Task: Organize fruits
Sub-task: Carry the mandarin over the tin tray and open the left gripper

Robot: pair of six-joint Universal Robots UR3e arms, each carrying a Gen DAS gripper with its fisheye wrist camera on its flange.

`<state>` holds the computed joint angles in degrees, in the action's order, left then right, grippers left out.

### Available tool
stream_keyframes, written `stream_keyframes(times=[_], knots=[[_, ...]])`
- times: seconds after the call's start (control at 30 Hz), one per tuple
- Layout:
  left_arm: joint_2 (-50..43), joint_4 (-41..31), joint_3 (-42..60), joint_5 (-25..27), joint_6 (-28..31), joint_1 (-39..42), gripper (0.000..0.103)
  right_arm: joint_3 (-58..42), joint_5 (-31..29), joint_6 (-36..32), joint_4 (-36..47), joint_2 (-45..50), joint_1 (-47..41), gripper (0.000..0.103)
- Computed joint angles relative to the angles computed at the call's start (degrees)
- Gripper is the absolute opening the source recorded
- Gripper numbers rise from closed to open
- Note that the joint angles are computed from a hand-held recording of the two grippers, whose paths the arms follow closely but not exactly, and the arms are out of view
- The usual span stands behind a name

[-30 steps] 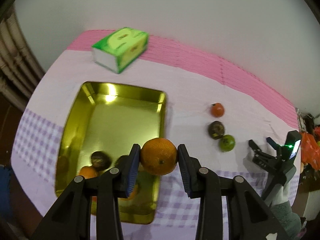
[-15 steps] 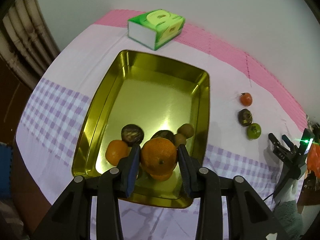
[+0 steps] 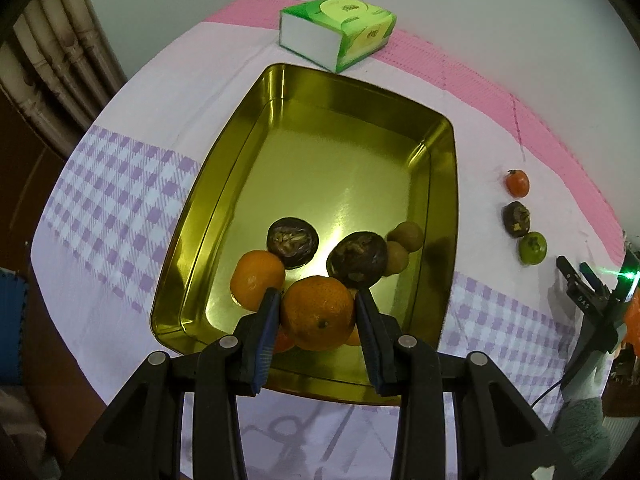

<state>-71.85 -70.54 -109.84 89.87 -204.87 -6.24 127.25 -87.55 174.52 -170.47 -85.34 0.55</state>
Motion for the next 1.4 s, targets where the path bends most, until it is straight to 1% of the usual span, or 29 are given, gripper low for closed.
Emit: stream_keyframes(times=[0.13,0.23,0.5,0.8,1.0,1.4], knots=[[-0.4,0.72,-1.29,-0.25,-0.21,-0.29,0.034,0.0,0.0,0.0,0.0,0.0,0.0,0.103],[-1.22,1.82,-2.01,0.83,-0.63,-0.79,0.034,-0.02,0.01,-0.01,0.01,0.02,-0.01,0.103],[-1.62,3.95,-3.23,1.91,0.45,-0.49,0.035,-0.03,0.02,-0.02,0.04,0.0,-0.02,0.103],[-3.13,5.8,-3.62,4.29,-1.09,-4.04,0.035,-0.07,0.06,-0.04,0.07,0.02,-0.04,0.103],[-2.94,5.85,-3.73,4.24,-1.35,-4.02,0.035,-0.1,0.05,-0.03,0.09,0.03,-0.04,0.103],[-1.5,5.89,-4.61,3.45,0.58,-3.03,0.036,-0.7,-0.16,0.34,0.07,0.65,0.35,0.103]])
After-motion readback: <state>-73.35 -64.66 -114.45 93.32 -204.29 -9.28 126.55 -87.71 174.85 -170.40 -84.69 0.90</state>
